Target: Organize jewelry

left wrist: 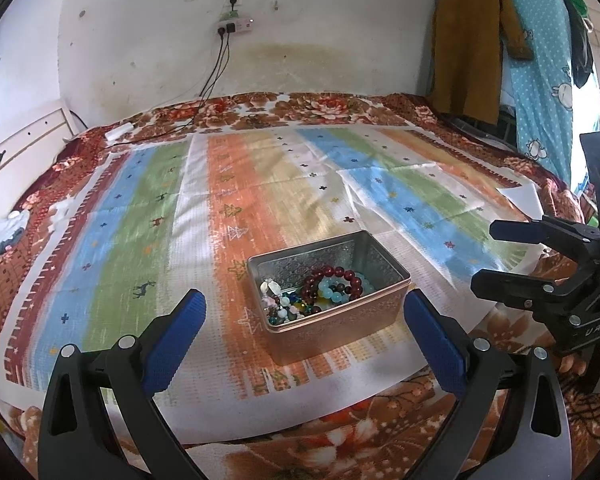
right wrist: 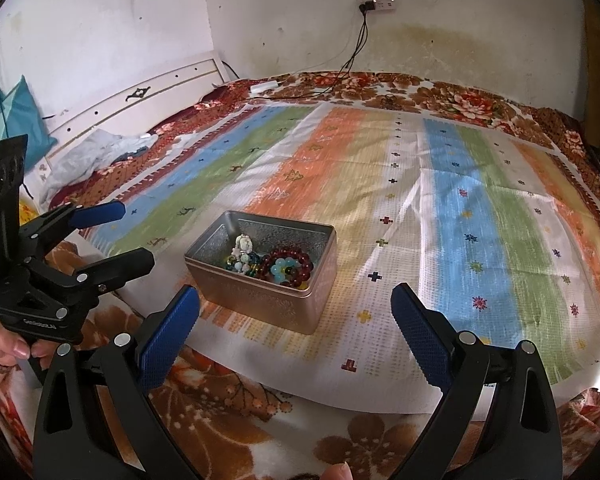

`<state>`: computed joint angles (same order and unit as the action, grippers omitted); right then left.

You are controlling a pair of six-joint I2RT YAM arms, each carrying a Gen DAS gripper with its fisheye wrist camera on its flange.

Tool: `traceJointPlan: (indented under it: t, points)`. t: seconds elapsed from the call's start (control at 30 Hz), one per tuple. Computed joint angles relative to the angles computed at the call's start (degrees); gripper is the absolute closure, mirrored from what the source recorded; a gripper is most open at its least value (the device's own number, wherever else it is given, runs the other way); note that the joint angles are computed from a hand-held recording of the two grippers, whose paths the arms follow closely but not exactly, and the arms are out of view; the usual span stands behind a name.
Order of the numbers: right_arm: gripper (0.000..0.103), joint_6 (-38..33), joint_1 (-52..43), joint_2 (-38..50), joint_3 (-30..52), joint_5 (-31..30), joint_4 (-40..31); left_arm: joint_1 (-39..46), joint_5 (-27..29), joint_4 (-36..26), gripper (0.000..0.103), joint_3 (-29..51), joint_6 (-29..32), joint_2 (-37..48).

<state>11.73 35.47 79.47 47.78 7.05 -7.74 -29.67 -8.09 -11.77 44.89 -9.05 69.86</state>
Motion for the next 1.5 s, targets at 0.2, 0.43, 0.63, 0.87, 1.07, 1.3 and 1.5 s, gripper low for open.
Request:
traceJointPlan:
  t: [0.2, 0.43, 0.63, 0.87, 1.07, 1.3, 1.5]
  points:
    - [0.006, 0.0, 0.0, 0.0, 0.0, 0.0, 0.0, 0.1, 0.6, -0.2, 0.006, 0.0, -0.2, -0.1]
    - [0.006, -0.2, 0.2, -0.1, 0.1, -0.1, -0.3, 0.6, 2.1, -1.1, 0.006, 0.5, -0.5, 0.7]
    - [0.006, 0.0, 0.3, -0.1, 0.0, 0.0, -0.2, 1.2, 2.9, -1.4, 0.006, 0.6, -0.6, 1.2]
    - [0.006, 0.1, 0.5, 0.0, 0.2, 0.2, -0.1, 1.3, 2.8, -1.4, 0.006, 0.5, -0.5, 1.2]
    - [0.006, 0.2, 0.5, 0.0, 0.1, 0.2, 0.0, 1.6, 2.8, -1.3, 0.006, 0.4, -0.6, 1.2]
    - [0.006, 0.1, 0.5, 0.1, 0.2, 0.1, 0.0, 1.9, 3.1, -1.0, 0.006, 0.2, -0.5, 0.9]
    - [0.006, 0.0, 0.2, 0.0, 0.4, -0.1, -0.4, 1.9, 3.2, -1.4, 0.006, 0.6, -0.7, 1.0]
